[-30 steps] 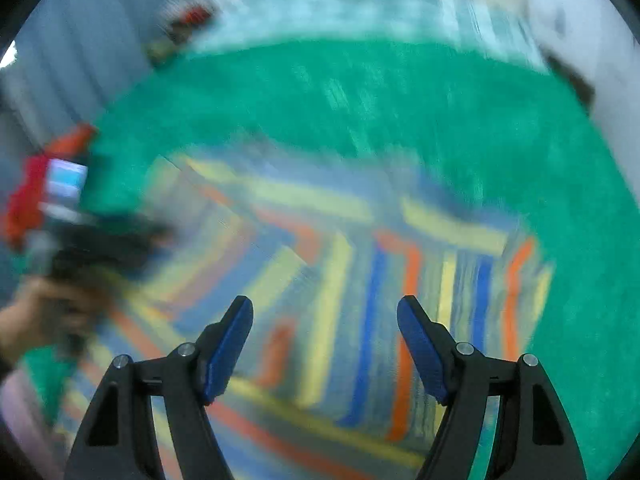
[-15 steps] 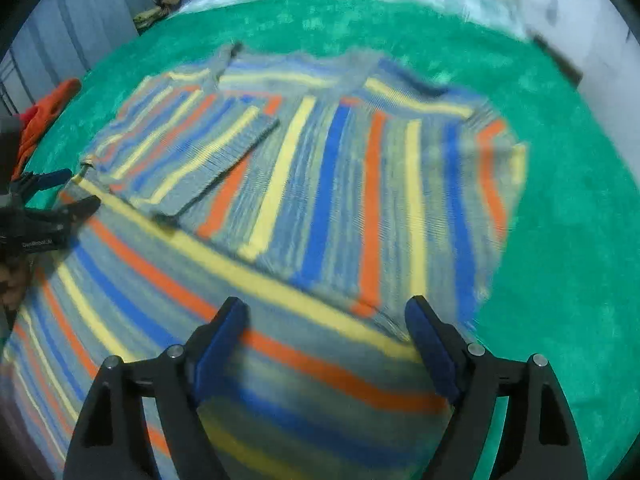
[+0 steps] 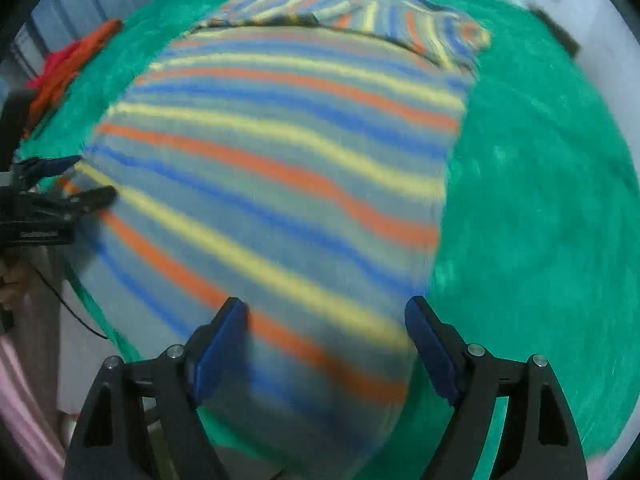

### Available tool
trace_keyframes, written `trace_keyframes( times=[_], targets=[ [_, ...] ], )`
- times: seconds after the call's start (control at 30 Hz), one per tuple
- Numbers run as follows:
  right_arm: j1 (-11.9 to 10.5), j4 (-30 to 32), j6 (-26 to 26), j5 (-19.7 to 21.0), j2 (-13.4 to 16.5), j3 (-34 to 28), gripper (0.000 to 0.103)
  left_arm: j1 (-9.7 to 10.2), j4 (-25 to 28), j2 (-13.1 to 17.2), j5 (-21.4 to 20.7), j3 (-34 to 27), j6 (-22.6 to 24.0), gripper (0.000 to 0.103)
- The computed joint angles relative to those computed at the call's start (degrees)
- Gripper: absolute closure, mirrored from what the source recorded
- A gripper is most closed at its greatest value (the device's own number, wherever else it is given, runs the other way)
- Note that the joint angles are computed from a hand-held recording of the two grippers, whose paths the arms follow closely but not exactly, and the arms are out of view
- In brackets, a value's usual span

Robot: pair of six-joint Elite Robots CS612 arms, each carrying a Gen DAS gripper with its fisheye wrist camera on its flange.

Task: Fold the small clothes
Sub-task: 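Move both tools back to the ribbed hem of the sweater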

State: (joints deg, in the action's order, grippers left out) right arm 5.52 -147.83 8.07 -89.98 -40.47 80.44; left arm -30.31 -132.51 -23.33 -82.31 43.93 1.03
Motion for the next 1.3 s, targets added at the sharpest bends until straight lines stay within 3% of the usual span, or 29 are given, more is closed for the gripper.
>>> trace_keyframes(
  times=[0.2, 0.43, 1.3],
  targets=[
    [0.31, -1.22, 6.02, -1.13, -1.45, 3.29, 0.013, 0.03, -0.7, -1.21, 0.61, 2.48, -0.55, 0.0],
    [0.49, -2.25, 7.05, -2.16, -0.8, 2.86, 0.011, -0.11, -4.68, -2.57, 0.73, 6.54, -0.34, 0.0],
    [1.32, -2.75, 6.98, -5.94, 0.07, 2.31, 0.001, -0.54, -7.71, -3.01, 1.99, 8.66, 0.23, 0.0]
  ],
)
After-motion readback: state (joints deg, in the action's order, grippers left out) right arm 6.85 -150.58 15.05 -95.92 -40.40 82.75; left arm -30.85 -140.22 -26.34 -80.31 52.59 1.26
